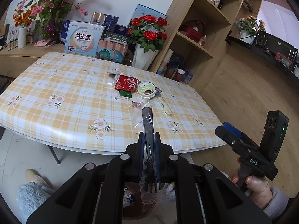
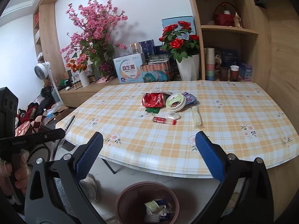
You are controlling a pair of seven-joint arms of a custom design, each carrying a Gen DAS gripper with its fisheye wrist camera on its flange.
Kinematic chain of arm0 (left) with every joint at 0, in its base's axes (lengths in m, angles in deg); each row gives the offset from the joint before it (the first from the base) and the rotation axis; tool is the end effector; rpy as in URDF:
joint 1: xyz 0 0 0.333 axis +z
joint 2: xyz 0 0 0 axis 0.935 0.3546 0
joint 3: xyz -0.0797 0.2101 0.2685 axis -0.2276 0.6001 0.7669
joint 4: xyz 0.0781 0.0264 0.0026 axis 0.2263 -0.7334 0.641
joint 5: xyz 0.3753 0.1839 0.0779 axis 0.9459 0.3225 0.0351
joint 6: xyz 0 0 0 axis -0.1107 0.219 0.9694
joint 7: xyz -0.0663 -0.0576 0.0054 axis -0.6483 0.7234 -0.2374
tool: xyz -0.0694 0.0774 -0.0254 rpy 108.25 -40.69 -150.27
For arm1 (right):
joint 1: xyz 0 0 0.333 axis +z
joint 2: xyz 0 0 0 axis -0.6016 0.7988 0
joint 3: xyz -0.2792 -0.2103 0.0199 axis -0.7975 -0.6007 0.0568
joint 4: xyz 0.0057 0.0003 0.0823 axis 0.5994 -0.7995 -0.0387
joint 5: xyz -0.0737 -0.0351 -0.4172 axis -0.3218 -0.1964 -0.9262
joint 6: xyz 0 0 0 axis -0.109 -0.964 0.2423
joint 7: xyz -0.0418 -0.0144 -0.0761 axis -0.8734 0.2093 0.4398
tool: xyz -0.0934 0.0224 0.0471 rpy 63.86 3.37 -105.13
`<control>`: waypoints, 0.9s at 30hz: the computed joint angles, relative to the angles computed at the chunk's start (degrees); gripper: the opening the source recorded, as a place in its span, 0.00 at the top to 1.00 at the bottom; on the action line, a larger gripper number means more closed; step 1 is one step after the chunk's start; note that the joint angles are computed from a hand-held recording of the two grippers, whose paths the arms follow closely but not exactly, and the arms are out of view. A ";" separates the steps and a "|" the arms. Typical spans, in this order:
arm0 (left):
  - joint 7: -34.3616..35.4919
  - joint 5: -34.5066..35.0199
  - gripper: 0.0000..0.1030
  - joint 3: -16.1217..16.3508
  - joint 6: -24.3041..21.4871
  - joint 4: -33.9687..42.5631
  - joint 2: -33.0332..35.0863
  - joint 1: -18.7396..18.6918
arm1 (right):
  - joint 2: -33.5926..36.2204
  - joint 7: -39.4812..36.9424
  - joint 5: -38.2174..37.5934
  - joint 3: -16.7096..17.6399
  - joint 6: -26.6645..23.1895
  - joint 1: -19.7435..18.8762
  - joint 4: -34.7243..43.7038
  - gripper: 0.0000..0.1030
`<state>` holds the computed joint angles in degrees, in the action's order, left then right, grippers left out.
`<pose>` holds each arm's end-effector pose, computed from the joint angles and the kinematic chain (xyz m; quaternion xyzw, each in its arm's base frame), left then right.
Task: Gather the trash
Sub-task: 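Open the left tool to drop the black fork into the bin, then move both open tools back over the remaining table items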
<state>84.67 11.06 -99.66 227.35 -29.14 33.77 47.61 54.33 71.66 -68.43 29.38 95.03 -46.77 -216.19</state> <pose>0.5092 -0.3053 0.5800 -0.4767 0.7430 -0.4679 0.0426 0.4113 0.1948 0.5750 -0.5580 0.6523 -0.3073 0.4108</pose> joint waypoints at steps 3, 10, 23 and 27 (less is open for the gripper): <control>-0.30 0.80 0.90 -0.21 -0.61 0.10 0.30 -0.06 | -1.63 1.82 -0.65 1.90 -0.51 -2.70 -0.47 0.06; -0.71 1.61 0.89 -0.87 -3.38 1.04 1.57 -0.26 | -2.89 4.33 -0.81 1.93 -0.10 -4.01 -1.82 0.06; -19.33 24.82 0.06 -3.80 4.89 -0.90 2.21 1.98 | -3.63 6.48 -1.31 2.37 -2.86 -4.99 -2.30 0.06; -29.57 35.79 0.06 -3.12 6.30 -1.90 2.26 3.01 | -3.23 6.98 -2.63 2.01 -3.52 -4.57 -1.88 0.06</control>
<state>55.10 46.85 -102.78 233.65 -31.04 36.03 50.62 51.10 78.65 -71.05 31.38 91.51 -51.33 -218.07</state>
